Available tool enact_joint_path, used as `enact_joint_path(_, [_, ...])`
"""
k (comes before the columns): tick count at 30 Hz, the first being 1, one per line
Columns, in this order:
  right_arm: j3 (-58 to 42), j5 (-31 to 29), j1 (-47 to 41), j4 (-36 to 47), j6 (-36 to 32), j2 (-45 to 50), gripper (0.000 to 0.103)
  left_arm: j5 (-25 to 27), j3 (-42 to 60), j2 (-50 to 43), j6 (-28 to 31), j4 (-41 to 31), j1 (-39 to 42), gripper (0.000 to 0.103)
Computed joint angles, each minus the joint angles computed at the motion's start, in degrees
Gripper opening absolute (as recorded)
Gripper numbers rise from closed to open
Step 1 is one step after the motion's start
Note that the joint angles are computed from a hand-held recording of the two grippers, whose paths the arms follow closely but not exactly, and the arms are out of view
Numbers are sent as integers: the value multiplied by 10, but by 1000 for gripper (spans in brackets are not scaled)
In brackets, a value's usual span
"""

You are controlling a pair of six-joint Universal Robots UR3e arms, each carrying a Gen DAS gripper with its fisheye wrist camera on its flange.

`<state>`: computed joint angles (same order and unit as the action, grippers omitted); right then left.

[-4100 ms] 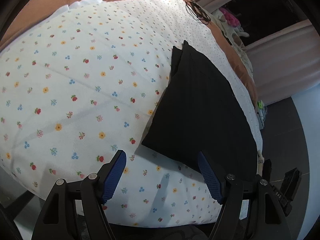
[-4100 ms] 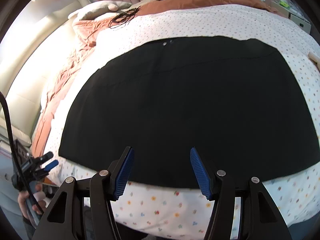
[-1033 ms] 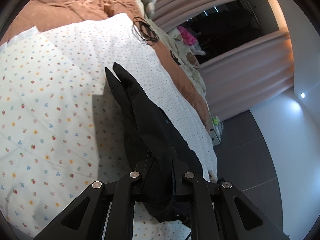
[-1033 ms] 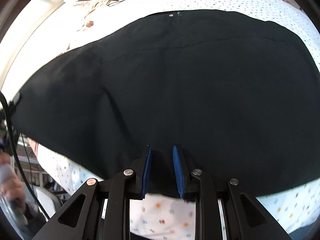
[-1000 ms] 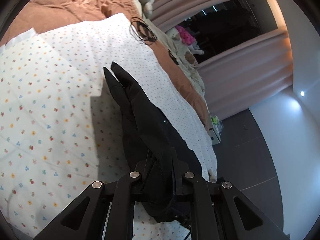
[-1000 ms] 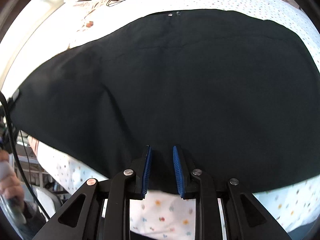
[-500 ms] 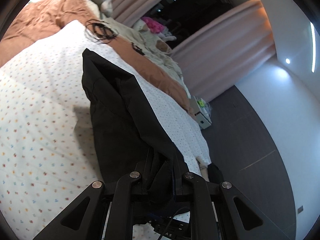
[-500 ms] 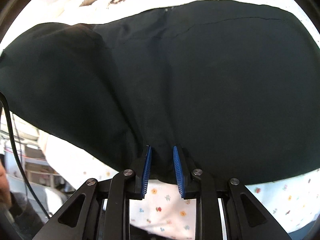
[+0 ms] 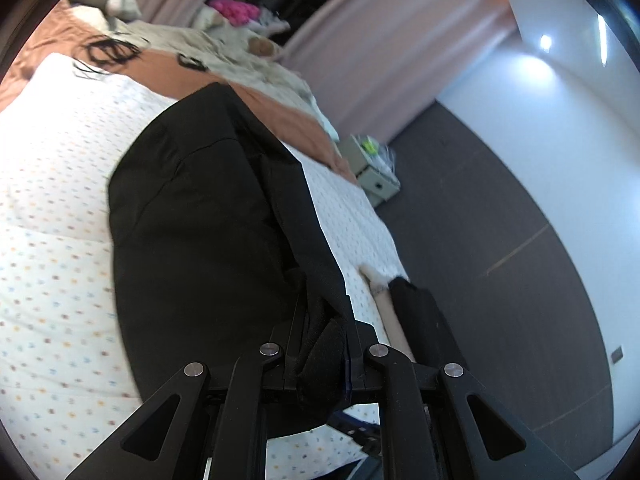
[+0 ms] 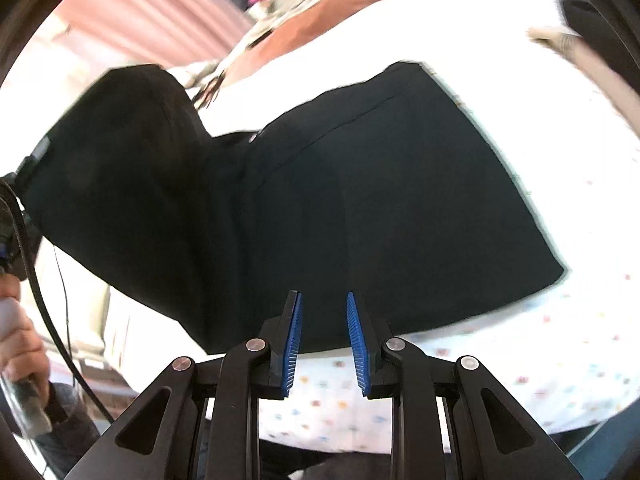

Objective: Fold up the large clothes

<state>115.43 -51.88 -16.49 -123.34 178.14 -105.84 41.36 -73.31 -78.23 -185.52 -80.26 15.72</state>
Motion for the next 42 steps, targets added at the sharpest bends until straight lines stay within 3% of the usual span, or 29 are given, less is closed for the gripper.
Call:
enact_joint_path(3, [17, 25, -85, 61, -62, -34, 24, 47, 16, -57, -46, 59, -84, 12])
enact_joint_path(8, [55, 34, -171, 124, -110, -79, 25, 120, 53, -161, -92, 112, -211, 12])
enact_joint_path(12, [84, 38, -236, 195, -158, -134, 25, 157, 89, -228, -110, 118, -281, 12])
enact_joint_path(17, [68, 55, -347, 370, -293, -195, 27, 177, 164, -299, -97, 82, -335, 15])
enact_joint_path(18, [56, 54, -377, 429, -330, -213, 33, 185, 191, -313, -89, 58, -345, 23])
enact_joint_path(19, [52, 62, -384, 439, -340, -210, 51, 188, 216, -327, -83, 40, -350, 30])
enact_joint_path(20, [54, 68, -391, 446, -348, -213, 68, 173, 219, -330, -77, 40, -347, 47])
enact_joint_path(21, [50, 80, -400, 462, -359, -219, 71, 146, 197, -318, -71, 52, -338, 62])
enact_joint_path(22, [49, 89, -403, 467, -366, -216, 73, 131, 167, -297, -70, 69, -327, 65])
enact_joint_path(24, [42, 106, -385, 458, -360, -205, 73, 145, 127, -258, -74, 89, -310, 76])
enact_joint_path(28, [40, 128, -339, 403, -333, -167, 73, 135, 35, -173, -60, 88, -248, 76])
enact_joint_path(38, [67, 128, -193, 105, -138, -31, 71, 162, -114, -19, 13, 19, -84, 76])
enact_joint_path(39, [69, 130, -188, 82, -125, -21, 67, 165, -130, -2, 23, 10, -67, 76])
enact_joint_path(41, [65, 137, -182, 65, -119, -4, 40, 183, -138, 4, 26, 5, -56, 76])
enact_joint_path(42, [66, 143, -181, 52, -114, 6, 34, 197, -140, -4, 14, 16, -64, 76])
